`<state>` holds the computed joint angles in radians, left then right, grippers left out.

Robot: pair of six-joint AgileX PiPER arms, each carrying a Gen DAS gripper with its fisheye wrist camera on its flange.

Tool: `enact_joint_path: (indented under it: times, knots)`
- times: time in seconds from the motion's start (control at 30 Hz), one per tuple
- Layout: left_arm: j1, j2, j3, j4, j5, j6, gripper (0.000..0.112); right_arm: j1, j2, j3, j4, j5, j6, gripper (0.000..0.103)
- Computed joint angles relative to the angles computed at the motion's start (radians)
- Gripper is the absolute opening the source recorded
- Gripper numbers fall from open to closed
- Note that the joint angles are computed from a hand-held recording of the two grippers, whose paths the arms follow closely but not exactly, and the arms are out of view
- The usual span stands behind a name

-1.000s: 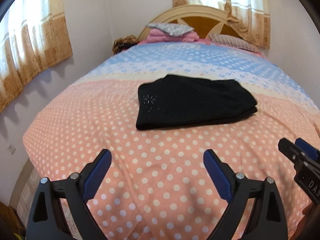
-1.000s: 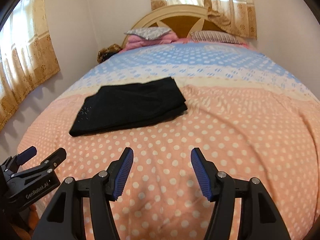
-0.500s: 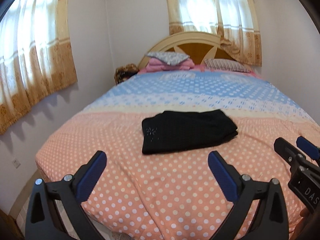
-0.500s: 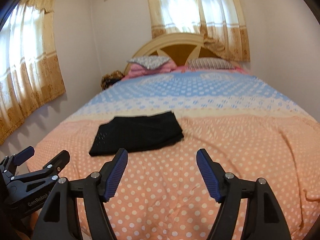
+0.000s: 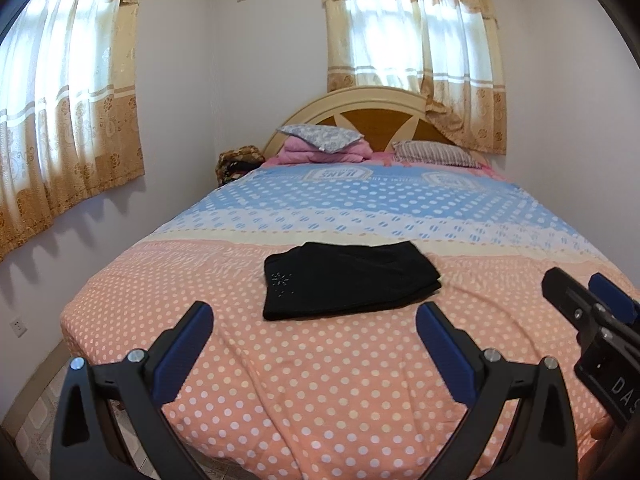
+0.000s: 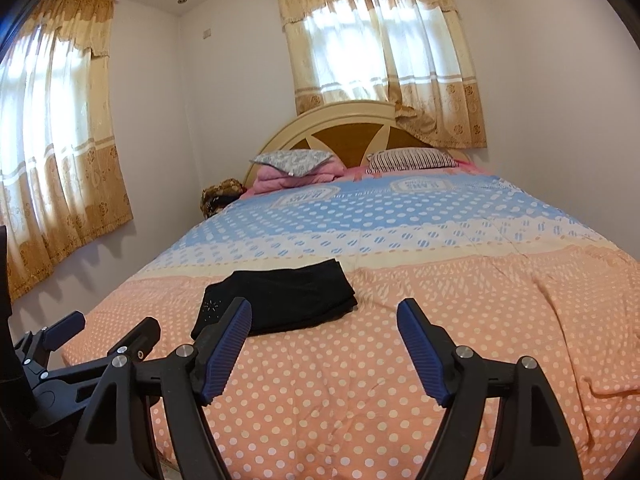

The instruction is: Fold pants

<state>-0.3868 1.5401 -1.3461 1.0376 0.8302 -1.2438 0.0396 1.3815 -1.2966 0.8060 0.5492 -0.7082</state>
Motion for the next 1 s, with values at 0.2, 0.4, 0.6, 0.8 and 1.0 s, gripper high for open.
enact_joint_path:
  times: [0.2,0.4,0.6,0.8,1.0]
  knots:
    - [-0.021,-0.009,-0.007,0.002,0.021,-0.002,0.103,-0.022,-0.030,0.017,0.046,0.010,-0.037,0.079]
    - [-0.034,-0.008,-0.007,0.019,0.048,-0.025,0.103,-0.029,-0.039,0.028,0.084,0.011,-0.073,0.079]
    - [-0.047,-0.004,-0.007,0.039,0.066,-0.030,0.103,-0.032,-0.041,0.029,0.089,0.019,-0.075,0.079]
    - [-0.047,0.004,-0.021,0.027,0.073,-0.023,0.103,-0.039,-0.040,0.026,0.100,0.028,-0.084,0.079]
    - [-0.050,0.010,-0.028,0.022,0.080,-0.020,0.103,-0.034,-0.041,0.026,0.091,0.031,-0.074,0.079]
